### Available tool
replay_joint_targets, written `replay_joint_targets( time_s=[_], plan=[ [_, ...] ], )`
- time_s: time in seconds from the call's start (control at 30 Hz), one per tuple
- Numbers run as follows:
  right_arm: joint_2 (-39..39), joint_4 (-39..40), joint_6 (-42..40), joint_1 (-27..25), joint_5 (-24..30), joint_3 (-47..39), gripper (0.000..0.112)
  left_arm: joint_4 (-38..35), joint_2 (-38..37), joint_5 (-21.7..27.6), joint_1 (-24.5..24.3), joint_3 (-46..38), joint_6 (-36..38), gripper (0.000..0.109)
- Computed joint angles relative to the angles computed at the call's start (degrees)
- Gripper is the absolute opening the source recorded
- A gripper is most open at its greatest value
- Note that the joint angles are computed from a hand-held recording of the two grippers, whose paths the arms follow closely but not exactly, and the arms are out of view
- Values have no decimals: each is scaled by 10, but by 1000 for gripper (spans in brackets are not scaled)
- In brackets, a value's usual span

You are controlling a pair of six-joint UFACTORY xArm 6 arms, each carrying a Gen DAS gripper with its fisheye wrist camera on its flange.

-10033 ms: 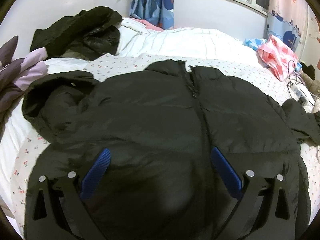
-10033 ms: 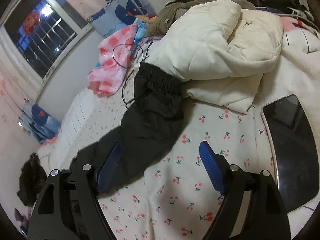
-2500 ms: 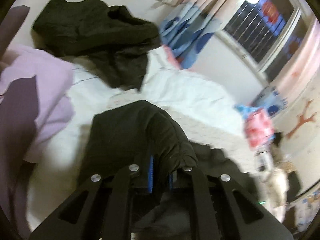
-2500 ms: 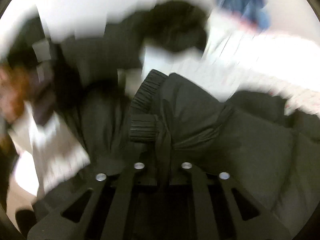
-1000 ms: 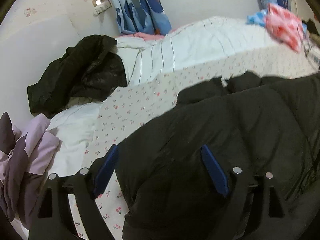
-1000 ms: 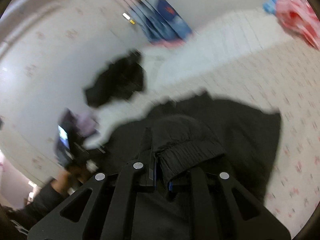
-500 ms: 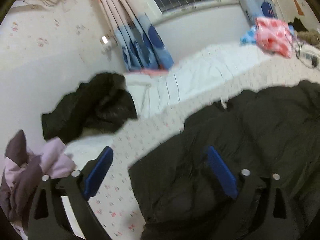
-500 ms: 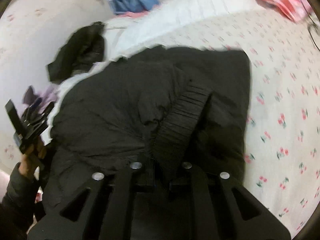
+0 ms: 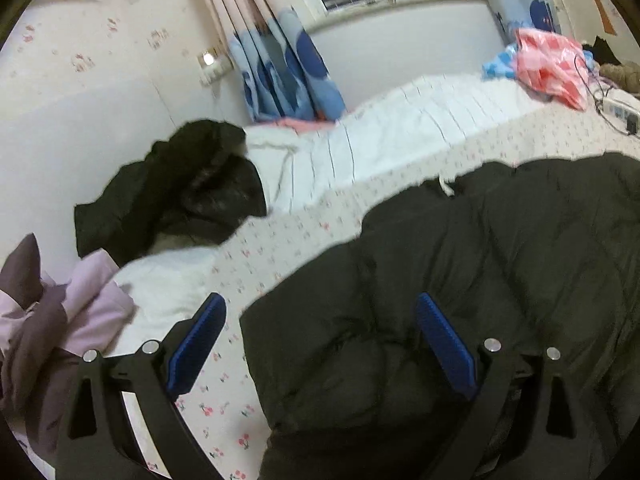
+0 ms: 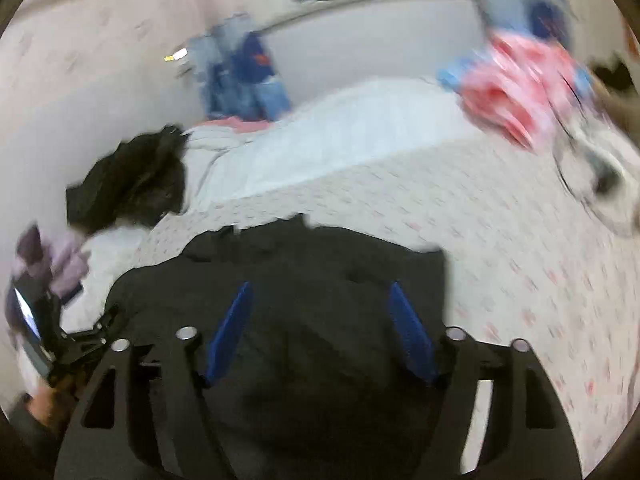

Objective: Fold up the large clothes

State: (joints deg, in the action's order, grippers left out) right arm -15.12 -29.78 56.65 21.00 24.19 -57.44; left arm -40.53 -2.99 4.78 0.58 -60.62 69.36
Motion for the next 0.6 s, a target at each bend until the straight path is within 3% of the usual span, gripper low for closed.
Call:
replay_joint_targets(
  time_s=[0.13,0.23,0.3,0.37,0.43,0.5,0.53,0.6],
  plan=[
    [111,66,-64,12,70,-57,72,65,15,27,13,-16,-76,92],
    [116,158,-81,-26,-12,21,72,171,49,134,42,-57,-199,92],
    [104,180,-85,-26,-10,29,70,156,73,190,55,-84,-214,93],
    [74,115,-29,-11,14,31,68,183,67,163,55,-72,-232,92],
    [36,18,42,0,13,55,68,179,45,75,45,-37,-219,92],
    [32,15,38,11,57,50,70,166,38,46,43,-29,-220,95],
    [43,49,13,8,57,60,75,195,46,65,50,-40,-254,96],
    [38,132,-31,-11,20,91,76,241,77,167,62,-85,-296,96]
  ],
)
